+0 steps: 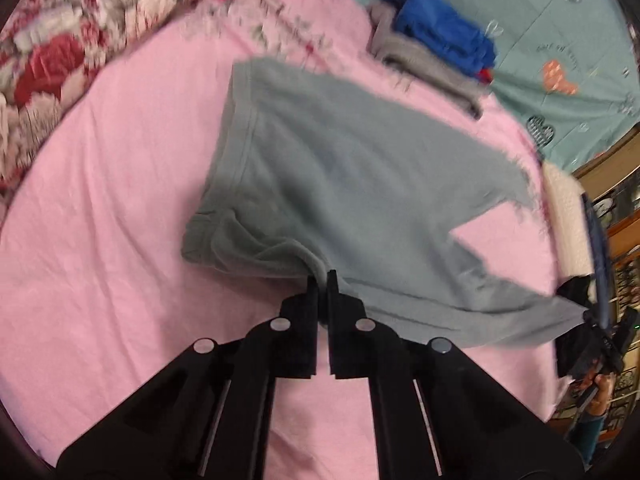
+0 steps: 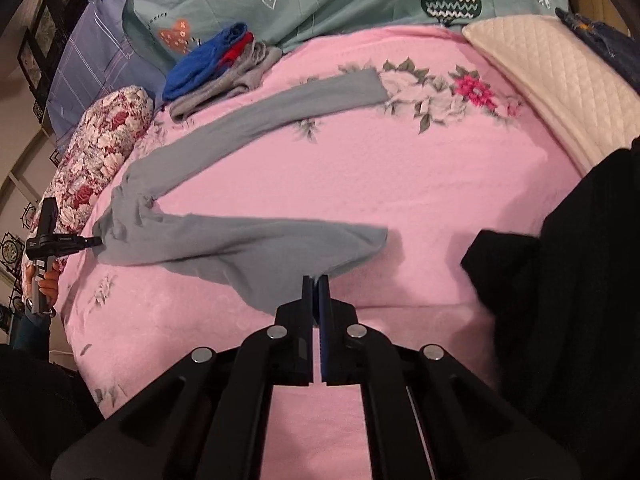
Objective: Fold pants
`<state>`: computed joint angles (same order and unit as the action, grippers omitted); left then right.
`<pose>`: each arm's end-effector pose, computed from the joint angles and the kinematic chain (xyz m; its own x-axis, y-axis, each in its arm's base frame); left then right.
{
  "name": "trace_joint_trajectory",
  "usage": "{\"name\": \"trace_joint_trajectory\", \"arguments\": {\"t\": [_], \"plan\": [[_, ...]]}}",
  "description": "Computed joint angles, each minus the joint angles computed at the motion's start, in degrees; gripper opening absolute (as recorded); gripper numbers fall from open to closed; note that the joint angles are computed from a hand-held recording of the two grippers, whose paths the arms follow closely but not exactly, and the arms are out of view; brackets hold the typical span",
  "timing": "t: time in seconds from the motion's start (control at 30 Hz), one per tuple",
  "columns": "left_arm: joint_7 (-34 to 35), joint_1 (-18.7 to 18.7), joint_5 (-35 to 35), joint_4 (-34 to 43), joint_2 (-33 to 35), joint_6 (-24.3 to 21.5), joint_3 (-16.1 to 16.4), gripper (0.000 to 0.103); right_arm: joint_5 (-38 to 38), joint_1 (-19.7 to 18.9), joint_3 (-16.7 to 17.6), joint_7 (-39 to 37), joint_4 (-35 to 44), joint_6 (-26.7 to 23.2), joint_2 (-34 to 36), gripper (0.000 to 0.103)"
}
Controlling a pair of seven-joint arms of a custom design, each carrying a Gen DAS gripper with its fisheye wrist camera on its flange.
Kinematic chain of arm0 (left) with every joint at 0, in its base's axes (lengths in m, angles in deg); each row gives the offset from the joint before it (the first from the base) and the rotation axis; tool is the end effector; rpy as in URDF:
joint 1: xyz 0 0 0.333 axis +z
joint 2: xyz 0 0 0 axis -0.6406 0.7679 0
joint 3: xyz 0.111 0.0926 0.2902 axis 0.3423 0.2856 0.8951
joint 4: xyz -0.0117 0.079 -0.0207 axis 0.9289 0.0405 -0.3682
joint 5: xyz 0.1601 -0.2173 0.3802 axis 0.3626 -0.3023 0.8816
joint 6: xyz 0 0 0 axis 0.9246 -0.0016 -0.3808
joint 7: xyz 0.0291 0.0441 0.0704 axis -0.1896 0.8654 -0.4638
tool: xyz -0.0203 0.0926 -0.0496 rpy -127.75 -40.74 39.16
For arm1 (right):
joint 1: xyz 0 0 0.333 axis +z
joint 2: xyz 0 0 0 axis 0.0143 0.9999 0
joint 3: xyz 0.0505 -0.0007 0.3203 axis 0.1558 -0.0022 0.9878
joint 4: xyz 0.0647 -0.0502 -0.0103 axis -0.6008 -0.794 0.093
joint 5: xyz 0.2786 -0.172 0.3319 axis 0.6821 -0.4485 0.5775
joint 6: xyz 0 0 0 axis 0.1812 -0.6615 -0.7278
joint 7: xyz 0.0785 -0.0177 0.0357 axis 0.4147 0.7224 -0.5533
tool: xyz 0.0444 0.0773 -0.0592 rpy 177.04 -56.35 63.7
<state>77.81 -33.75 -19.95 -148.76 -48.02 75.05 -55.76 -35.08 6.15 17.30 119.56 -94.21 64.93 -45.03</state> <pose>0.5441 0.0362 0.6663 0.0405 -0.9368 0.3475 -0.8923 -0.1904 -0.4092 0.4612 -0.1170 0.5360 0.1744 -0.8806 -0.4407 -0.7960 0.1374 -0.5895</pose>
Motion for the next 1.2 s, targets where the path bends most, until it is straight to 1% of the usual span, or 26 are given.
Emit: {"name": "trace_joint_trajectory", "arguments": {"t": [0.07,0.17,0.2,0.23,0.27,0.3,0.33,0.37,0.4,0.43,0.47,0.5,0.53,0.57,0.6,0.63,0.73,0.83,0.87,0.93,0.97,1.0,1.03,1.13,1.17,1.2], "plan": [[0.64,-0.04,-0.20,2.45,-0.20,-0.12,0.31,0.003,-0.44,-0.76,-0.14,0.84,1.73,-0.47,-0.76,0.002],[1.56,0.31,2.58,5.02,-0.72,-1.68,-0.01,0.004,-2.22,-1.74,-0.02,2.15,3.92,-1.52,-2.10,0.002],[2.03,0.37,3.40,4.99,-1.13,-2.60,-0.03,0.004,-2.48,-1.70,-0.46,2.92,4.93,-3.27,-2.08,0.002],[2.31,0.53,4.44,4.68,-1.53,-3.50,-0.16,0.005,-2.97,-1.48,-1.05,3.20,6.11,-6.31,-1.84,0.002],[2.54,0.77,5.97,4.03,-1.93,-4.96,-0.42,0.005,-5.10,-2.52,0.10,3.18,5.57,-6.58,-2.88,0.002],[2.82,0.87,6.86,3.25,-2.12,-6.52,-0.49,0.006,-6.74,-3.18,0.71,3.69,5.07,-7.88,-3.68,0.002],[2.96,1.15,7.61,1.60,-2.79,-7.87,-0.38,0.008,-7.80,-3.44,0.87,4.37,4.59,-10.17,-4.37,0.002],[2.92,1.52,8.52,0.50,-2.64,-10.23,-0.25,0.009,-9.24,-3.86,1.37,4.66,3.35,-11.93,-5.53,0.002],[3.68,1.75,9.40,-0.09,-1.90,-13.61,0.01,0.016,-10.65,-4.21,1.96,4.67,1.83,-12.98,-6.80,0.002],[4.54,0.98,10.57,-0.60,-1.22,-16.14,1.06,0.027,-11.67,-4.31,2.18,4.69,0.39,-14.40,-7.86,0.002],[5.22,2.22,9.33,-2.15,-1.98,-15.47,0.52,0.027,-12.07,-3.87,1.63,4.40,-0.56,-17.42,-8.32,0.003],[6.01,2.35,7.73,-3.11,-2.86,-14.49,1.14,0.030,-13.03,-4.03,1.80,4.09,-1.79,-19.00,-8.97,0.005],[6.20,2.73,7.65,-2.98,-3.02,-14.69,1.27,0.044,-14.51,-4.59,2.69,4.47,-2.94,-19.65,-9.36,0.015],[6.14,3.26,8.50,-3.15,-3.45,-13.81,0.98,0.058,-15.45,-4.93,3.15,5.44,-3.21,-20.77,-8.98,0.037],[6.24,3.61,9.00,-3.60,-4.03,-12.28,0.77,0.076,-15.64,-5.26,3.30,6.57,-3.34,-20.66,-8.47,0.044],[6.33,3.86,9.52,-3.91,-4.59,-10.83,0.53,0.077,-15.14,-5.36,2.97,6.91,-3.68,-19.61,-8.46,0.045],[5.86,4.00,9.51,-2.25,-3.86,-9.84,0.40,0.077,-12.70,-5.03,1.68,7.31,-3.13,-15.65,-6.55,0.045],[5.81,3.85,10.20,-0.82,-3.32,-8.48,-0.12,0.077,-9.12,-3.86,0.79,6.86,-3.04,-9.16,-3.62,0.045],[5.24,3.76,10.68,-0.33,-2.98,-8.11,-0.57,0.078,-8.34,-3.37,0.69,6.85,-2.62,-8.17,-1.90,0.045],[4.41,3.34,10.82,1.01,-1.73,-7.54,-0.98,0.079,-7.73,-2.35,0.80,5.12,-1.92,-8.06,0.57,0.044],[3.79,3.08,10.87,1.14,-1.38,-7.04,-1.31,0.079,-7.98,-2.07,1.63,3.36,-2.52,-6.42,0.40,0.042],[3.57,2.80,10.89,1.45,-0.74,-6.50,-1.48,0.079,-6.92,-0.89,0.93,0.77,-2.35,-7.14,0.27,0.034],[3.34,2.54,11.07,2.21,0.31,-6.16,-1.68,0.079,-5.94,0.24,0.37,-1.45,-1.75,-9.13,0.27,0.005],[1.92,1.74,12.17,3.22,2.47,-5.61,-2.68,0.079,-9.27,-0.59,3.75,-2.94,-1.96,-7.03,-0.32,0.005],[1.74,1.40,12.48,3.41,2.99,-5.44,-2.94,0.079,-11.27,-1.37,5.06,-2.35,-1.85,-5.53,-0.32,0.004],[1.59,1.09,12.81,3.28,3.13,-5.19,-3.14,0.079,-12.56,-1.80,5.68,-2.10,-1.79,-3.35,-0.33,0.004]]}}
